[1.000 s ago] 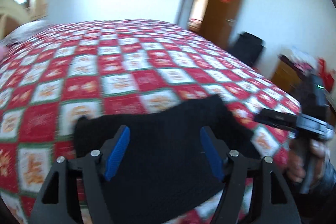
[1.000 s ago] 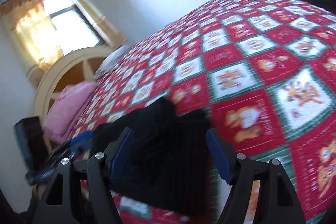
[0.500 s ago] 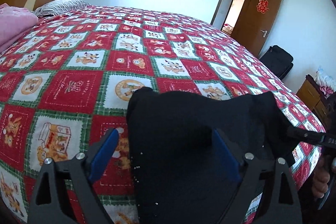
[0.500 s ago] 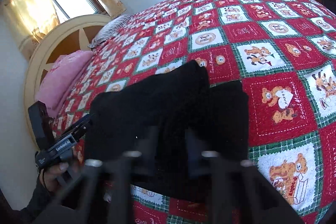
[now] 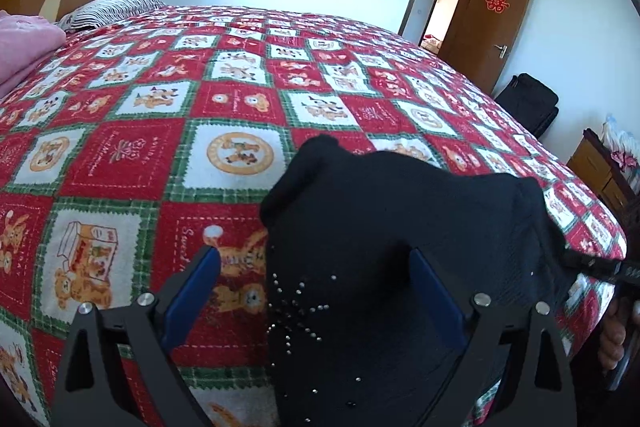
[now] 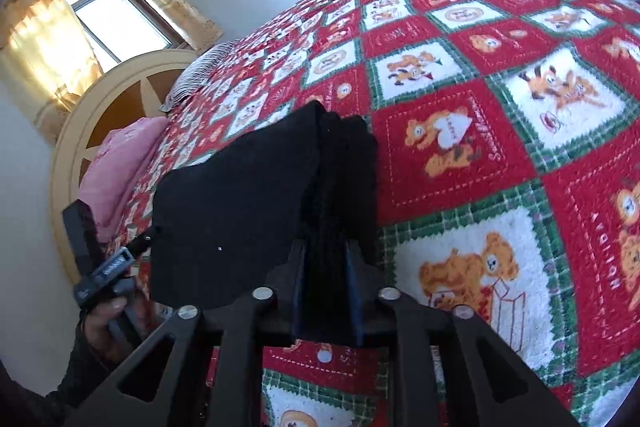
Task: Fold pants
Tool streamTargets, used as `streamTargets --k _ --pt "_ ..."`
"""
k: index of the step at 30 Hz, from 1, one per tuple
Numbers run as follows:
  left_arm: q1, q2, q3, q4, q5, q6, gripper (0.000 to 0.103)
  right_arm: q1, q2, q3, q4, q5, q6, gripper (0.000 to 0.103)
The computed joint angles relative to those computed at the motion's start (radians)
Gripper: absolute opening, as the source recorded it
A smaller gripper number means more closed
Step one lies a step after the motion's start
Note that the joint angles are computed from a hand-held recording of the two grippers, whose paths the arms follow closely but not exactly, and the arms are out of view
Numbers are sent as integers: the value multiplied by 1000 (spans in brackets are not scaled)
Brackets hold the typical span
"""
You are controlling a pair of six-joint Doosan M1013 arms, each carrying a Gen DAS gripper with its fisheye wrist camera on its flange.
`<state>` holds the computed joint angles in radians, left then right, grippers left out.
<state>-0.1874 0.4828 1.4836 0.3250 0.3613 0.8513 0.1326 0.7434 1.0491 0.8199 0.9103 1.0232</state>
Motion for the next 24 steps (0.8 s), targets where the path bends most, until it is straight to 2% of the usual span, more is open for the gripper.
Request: streamTargets --k 1,3,5,7,9,11,12,15,16,18,22,24 --pt "0 -1 2 1 -4 -1 97 6 -15 15 -27 -50 4 44" --pt "-1 -1 3 15 -5 -15 97 14 -37 38 -38 -121 -17 44" --pt "-4 -2 5 49 -12 -46 97 22 -46 39 6 -142 -94 45" --pt "-9 -6 10 101 -24 -89 97 32 -38 16 76 -112 -193 50" --pt "-15 -12 18 192 -35 -159 98 40 -6 -36 144 -37 -258 56" --pt "-20 -14 20 272 -28 -218 102 49 32 -96 133 26 -235 57" --pt "-21 -13 18 303 -18 -243 103 57 56 -134 88 33 -183 57" --pt "-18 -6 12 345 1 -282 103 65 85 -169 -46 -27 -28 57" --pt "-17 -1 6 367 21 -306 103 57 100 -185 -40 -8 -1 57" --pt "-8 5 0 346 25 -309 103 39 105 -181 30 15 -21 56" --pt "-12 3 0 354 41 -314 103 39 74 -140 17 -12 -28 57" --pt "-18 -1 3 354 49 -297 103 33 42 -89 55 -25 -65 57"
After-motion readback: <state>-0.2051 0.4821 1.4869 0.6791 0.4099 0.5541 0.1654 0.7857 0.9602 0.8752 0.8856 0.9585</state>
